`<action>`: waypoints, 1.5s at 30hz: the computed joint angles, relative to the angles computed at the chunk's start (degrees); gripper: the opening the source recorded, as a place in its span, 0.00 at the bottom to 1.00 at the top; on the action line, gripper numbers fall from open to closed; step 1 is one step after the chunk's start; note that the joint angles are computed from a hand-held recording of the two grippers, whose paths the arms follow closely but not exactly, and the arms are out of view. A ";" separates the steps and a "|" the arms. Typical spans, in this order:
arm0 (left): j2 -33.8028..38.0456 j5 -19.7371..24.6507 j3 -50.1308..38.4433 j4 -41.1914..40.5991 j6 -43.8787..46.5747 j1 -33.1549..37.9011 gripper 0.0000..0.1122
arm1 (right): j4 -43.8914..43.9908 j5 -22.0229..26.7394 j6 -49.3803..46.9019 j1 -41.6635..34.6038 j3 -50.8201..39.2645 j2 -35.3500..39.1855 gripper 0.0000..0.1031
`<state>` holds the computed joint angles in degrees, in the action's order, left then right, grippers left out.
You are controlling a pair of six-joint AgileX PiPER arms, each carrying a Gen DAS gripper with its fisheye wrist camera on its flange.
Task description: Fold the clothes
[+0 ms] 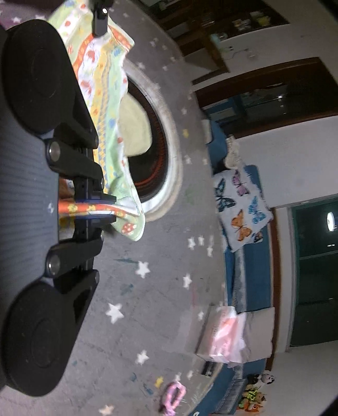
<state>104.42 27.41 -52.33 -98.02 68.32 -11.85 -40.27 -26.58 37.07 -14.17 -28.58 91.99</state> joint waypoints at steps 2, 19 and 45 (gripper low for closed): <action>-0.10 -0.99 -2.50 2.14 -2.06 -2.35 0.09 | -3.15 0.05 1.97 -2.20 0.93 -2.95 0.07; 20.11 -4.91 -38.83 33.49 -36.67 -22.61 0.09 | -20.09 -0.72 9.86 -29.33 -5.98 -2.93 0.07; 33.62 -1.53 -63.52 84.90 -74.46 -31.56 0.30 | -30.89 -1.36 23.95 -27.07 -17.79 15.38 0.11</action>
